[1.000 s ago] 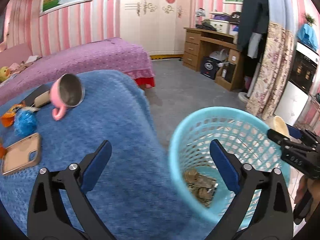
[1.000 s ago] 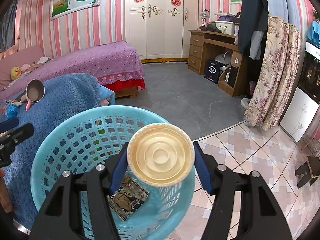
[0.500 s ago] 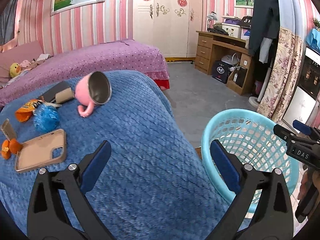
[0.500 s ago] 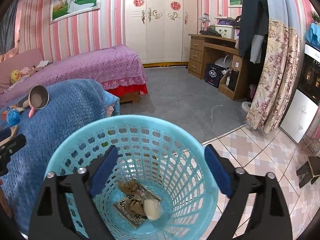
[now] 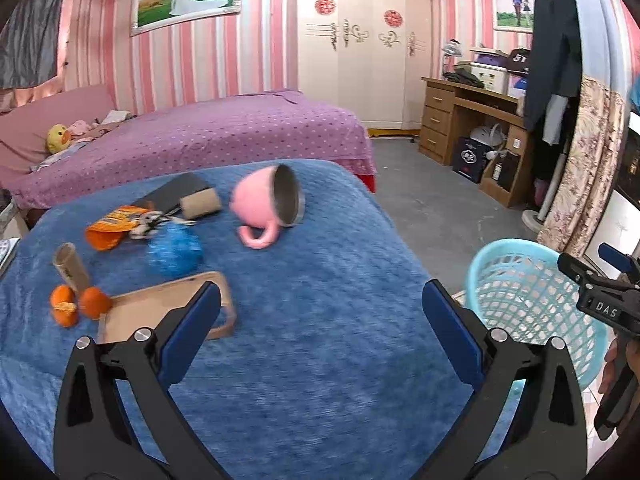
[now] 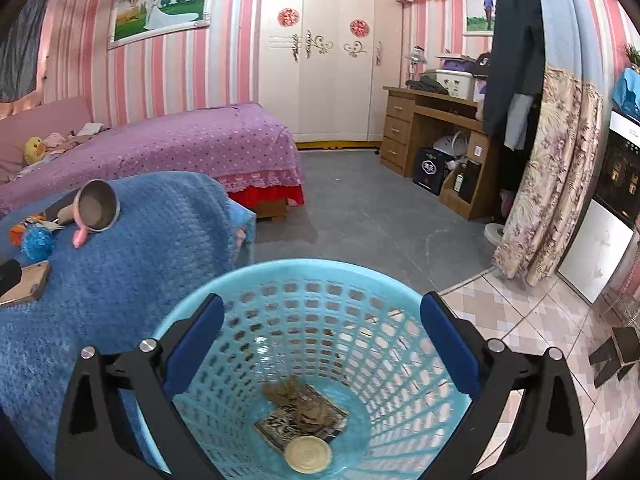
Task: Collect trash
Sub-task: 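Open both tools to drop the paper and lid into the basket, then move both open tools back toward the bed, then grasp the orange peel half with the left tool while the right tool grasps the orange peel ball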
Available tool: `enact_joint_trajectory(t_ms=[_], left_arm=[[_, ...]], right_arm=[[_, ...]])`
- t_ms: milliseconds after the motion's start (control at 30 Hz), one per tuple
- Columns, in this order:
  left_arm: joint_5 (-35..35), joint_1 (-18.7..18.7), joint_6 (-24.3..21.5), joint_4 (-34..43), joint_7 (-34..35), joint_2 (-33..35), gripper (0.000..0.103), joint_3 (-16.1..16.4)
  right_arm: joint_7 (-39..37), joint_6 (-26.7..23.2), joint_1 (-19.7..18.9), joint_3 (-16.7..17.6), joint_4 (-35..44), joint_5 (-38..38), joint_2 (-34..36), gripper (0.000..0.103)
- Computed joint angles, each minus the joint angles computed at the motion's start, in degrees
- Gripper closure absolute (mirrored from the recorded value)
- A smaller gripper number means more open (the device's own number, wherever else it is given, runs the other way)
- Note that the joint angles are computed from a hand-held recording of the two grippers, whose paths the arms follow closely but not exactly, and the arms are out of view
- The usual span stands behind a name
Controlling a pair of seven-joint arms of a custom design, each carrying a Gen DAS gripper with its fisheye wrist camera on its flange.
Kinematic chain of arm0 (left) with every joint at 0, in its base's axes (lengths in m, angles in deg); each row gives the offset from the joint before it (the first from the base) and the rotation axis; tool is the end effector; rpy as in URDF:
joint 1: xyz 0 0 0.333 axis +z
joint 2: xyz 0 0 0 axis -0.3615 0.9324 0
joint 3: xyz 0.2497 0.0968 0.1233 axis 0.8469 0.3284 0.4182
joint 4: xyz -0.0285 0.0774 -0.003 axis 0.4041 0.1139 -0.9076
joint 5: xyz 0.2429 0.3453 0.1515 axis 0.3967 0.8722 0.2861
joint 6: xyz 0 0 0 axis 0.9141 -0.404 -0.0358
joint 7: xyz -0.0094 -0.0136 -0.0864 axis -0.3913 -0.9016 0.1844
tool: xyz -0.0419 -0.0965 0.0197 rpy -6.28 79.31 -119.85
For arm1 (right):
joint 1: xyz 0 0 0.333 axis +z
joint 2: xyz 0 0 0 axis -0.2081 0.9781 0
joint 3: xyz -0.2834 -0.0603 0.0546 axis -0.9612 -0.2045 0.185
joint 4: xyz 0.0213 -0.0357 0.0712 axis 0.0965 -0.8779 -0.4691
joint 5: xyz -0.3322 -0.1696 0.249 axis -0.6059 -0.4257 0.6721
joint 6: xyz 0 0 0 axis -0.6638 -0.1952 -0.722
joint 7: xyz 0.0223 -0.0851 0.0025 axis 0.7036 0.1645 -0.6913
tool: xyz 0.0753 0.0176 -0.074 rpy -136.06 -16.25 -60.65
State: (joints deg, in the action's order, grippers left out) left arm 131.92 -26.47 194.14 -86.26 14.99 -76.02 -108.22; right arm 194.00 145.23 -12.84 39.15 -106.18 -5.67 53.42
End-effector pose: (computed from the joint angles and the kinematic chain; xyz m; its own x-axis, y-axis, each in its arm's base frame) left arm 0.4963 -0.3063 0.4636 -0.1597 -0.9872 -0.0030 -0.5312 0.0885 -0.8426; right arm 0.4833 0.1306 0.4499 -0.2434 -0.9696 0.0236 -0.5103 0.1073 -0.8533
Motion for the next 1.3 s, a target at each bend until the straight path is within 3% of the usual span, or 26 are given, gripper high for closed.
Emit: enact_joint_trajectory(t_ms=[133, 400, 567, 733, 867, 1000, 1100, 1300], left_arm=[[-2.2, 1.4, 0.3, -3.3, 2.1, -3.4, 0.006, 1.1], [-7.5, 8.2, 2.3, -8.7, 6.1, -7.9, 0.006, 1.1], [-7.9, 14.3, 3.8, -10.7, 6.7, -9.4, 0.006, -1.3], [-11.7, 18.3, 6.9, -13.3, 10.7, -10.8, 0.006, -1.4], [-14.2, 21.7, 6.8, -14.9, 13.8, -11.5, 0.006, -2.3], [-20.4, 21.0, 7.5, -16.1, 19.9, -10.8, 0.006, 0.5], [-22.2, 23.0, 7.0, -16.2, 22.7, -10.2, 0.006, -0.3], [-34.8, 18.0, 6.4, -16.4, 33.7, -7.6, 0.01, 5.3]], right_arm=[[0.0, 0.0, 1.1, 0.9, 2.3, 0.2, 2.3, 0.007], [-0.1, -1.9, 5.3, 1.2, 7.6, 0.0, 7.6, 0.007], [-0.4, -3.8, 8.8, 1.5, 11.8, -1.3, 11.8, 0.007], [-1.2, -5.2, 12.9, 0.8, 15.9, -1.5, 16.4, 0.007], [-0.9, -5.4, 15.5, -0.2, 18.5, -1.5, 19.3, 0.007], [-1.6, -6.9, 17.9, -1.0, 20.7, -1.3, 21.6, 0.007], [-1.7, -8.2, 19.5, -1.5, 21.7, -0.9, 22.7, 0.007], [-4.5, -9.0, 20.9, -2.6, 22.8, 1.5, 24.1, 0.007]])
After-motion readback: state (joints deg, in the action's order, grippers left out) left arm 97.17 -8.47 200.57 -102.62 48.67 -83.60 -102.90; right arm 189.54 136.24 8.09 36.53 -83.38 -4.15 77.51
